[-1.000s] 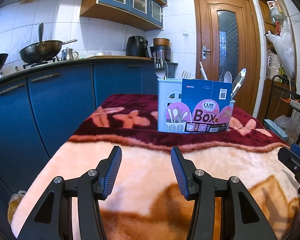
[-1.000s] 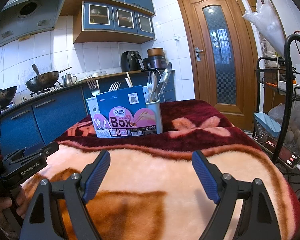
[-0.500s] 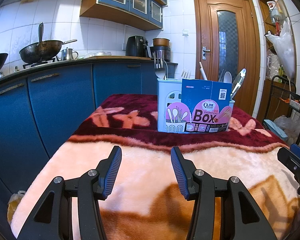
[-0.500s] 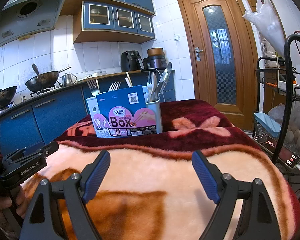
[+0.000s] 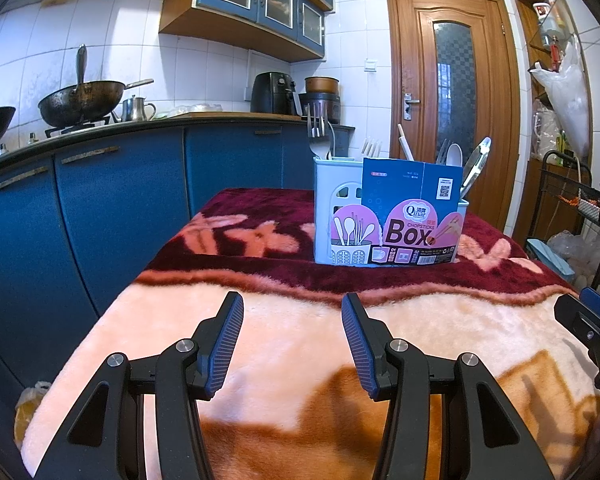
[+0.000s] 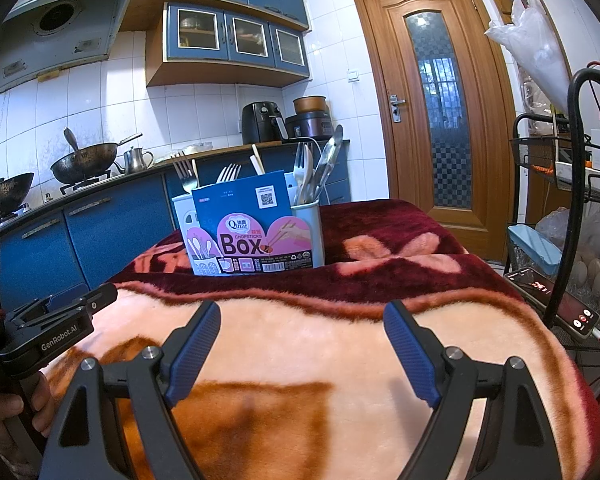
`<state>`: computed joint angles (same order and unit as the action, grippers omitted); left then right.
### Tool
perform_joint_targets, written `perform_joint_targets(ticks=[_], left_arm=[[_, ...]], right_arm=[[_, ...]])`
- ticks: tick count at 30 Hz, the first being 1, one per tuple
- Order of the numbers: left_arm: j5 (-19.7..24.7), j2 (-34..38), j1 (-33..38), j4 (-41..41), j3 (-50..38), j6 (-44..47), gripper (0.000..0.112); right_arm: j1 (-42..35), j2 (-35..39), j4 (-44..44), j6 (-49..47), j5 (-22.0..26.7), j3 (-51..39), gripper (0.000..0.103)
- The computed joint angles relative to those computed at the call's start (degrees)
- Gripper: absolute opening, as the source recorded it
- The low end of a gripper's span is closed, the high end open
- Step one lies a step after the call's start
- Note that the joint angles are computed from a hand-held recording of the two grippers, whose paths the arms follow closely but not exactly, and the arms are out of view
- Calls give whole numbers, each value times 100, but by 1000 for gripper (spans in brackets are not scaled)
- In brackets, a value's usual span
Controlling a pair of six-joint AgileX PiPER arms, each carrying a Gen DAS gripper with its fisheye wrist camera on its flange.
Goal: Organize utensils
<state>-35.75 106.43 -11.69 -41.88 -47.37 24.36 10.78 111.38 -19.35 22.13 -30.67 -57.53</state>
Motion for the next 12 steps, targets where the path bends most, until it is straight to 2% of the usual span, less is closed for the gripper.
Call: perform_joint_targets(ticks=[12], left_arm=[[39,13,-12,-63,-41,65,52]], right_arm=[[-6,2,-19,11,2,-7,86]])
